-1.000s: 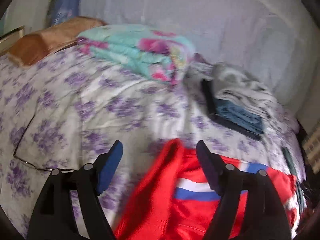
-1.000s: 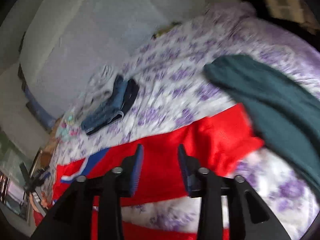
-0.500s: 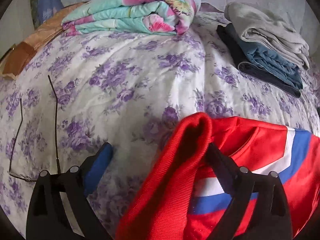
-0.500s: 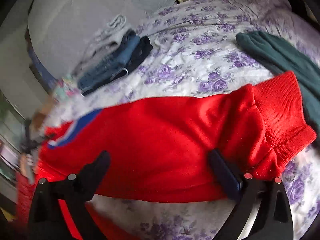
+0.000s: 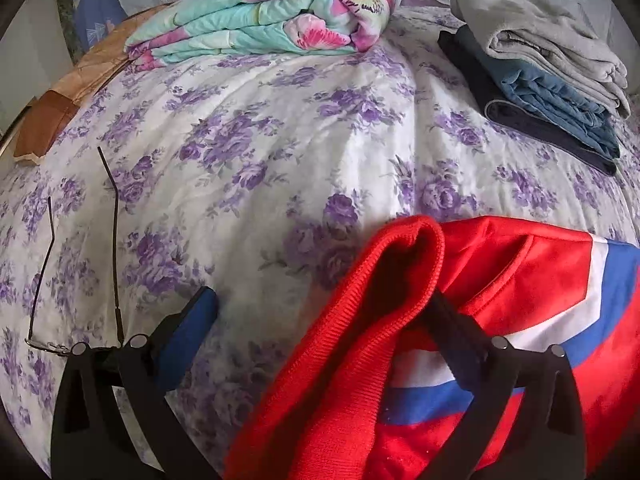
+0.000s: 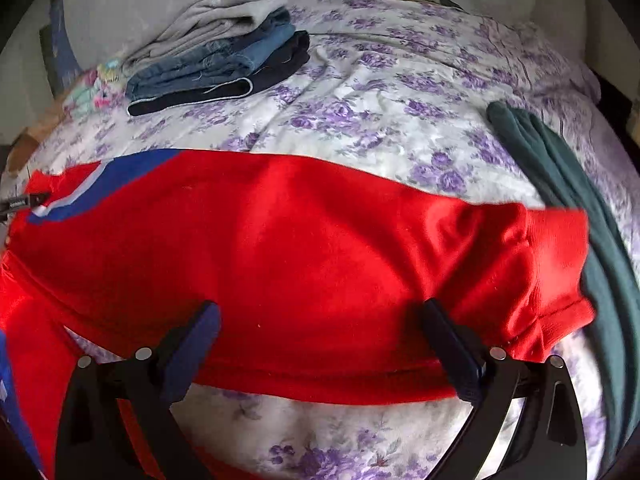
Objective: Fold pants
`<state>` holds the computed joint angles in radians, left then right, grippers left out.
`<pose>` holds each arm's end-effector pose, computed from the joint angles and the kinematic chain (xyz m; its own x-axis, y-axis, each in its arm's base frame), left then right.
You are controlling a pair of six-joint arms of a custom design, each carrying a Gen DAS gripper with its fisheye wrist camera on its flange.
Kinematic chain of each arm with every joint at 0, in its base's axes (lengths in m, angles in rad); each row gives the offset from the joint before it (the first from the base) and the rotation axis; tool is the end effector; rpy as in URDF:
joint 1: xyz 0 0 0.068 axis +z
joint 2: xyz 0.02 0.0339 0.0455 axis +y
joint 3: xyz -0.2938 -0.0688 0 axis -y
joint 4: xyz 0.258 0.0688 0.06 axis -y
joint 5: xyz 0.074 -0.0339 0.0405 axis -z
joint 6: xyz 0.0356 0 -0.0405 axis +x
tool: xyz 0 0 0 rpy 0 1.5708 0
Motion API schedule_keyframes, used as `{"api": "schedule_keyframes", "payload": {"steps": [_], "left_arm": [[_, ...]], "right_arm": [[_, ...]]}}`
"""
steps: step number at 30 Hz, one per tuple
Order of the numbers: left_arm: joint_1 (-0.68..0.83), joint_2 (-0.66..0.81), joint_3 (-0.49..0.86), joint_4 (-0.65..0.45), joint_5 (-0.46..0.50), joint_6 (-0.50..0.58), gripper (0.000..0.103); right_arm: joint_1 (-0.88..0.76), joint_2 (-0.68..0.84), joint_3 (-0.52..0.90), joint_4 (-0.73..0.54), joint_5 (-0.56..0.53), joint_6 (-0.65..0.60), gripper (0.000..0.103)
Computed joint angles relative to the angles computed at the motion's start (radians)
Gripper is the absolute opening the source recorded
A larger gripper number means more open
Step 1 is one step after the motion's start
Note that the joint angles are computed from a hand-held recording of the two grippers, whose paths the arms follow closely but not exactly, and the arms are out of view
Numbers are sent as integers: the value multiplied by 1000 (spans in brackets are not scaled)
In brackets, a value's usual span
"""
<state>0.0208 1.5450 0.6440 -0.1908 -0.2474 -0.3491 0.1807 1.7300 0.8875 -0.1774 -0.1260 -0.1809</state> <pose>0.2694 0.0143 0.1459 -0.7883 -0.3481 -0.5074 -0.4285 0.9024 0.0466 0.3340 0.0656 0.1578 -0.7808 -0.3241 -0.5342 -0.3898 0.9208 0.0112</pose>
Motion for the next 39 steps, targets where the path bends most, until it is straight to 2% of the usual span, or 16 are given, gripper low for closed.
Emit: {"api": "schedule_keyframes", "payload": {"steps": [1,3,5,7,10,16,18,19,21,22,23,24,25,29,35,39], "left_arm": [[10,-6,8,-16,20,19,99],[-4,-44,-30,26,14,5,98],[-16,-116,-90,102,19,10,98],[-41,-174,-136,167,23,46,98],[-79,-176,-142,190,7,86,98],[-38,-109,-87,161,125,134,98],[-1,-89,-71,160,175,145,94],[14,-82,-65,163,195,146,88],[41,-65,-54,172,228,143,81],[51,-62,-55,179,238,142,72],[58,-58,-54,185,243,139,63],[61,-58,-53,189,243,136,58],[62,-57,-53,193,240,135,50],[56,-107,-94,239,242,140,24],[44,-272,-186,297,221,127,21],[116,-499,-267,261,350,72,20]], "right_arm": [[2,-10,7,-6,-24,2,100],[4,-59,7,21,-145,7,100],[33,-85,31,25,-203,-4,100],[90,-64,98,-7,-224,-58,100],[170,31,209,-46,-202,-150,98],[239,266,431,-146,-202,-219,74],[249,323,488,-176,-206,-221,67],[247,355,522,-202,-217,-227,63],[242,414,574,-236,-241,-239,61],[232,424,575,-225,-274,-239,57],[229,420,569,-219,-280,-229,42],[227,413,563,-215,-279,-224,30],[224,400,551,-212,-287,-223,7],[234,296,436,-161,-271,-234,6],[240,40,243,-71,-291,-186,5],[273,-176,128,-77,-253,-193,5]]}}
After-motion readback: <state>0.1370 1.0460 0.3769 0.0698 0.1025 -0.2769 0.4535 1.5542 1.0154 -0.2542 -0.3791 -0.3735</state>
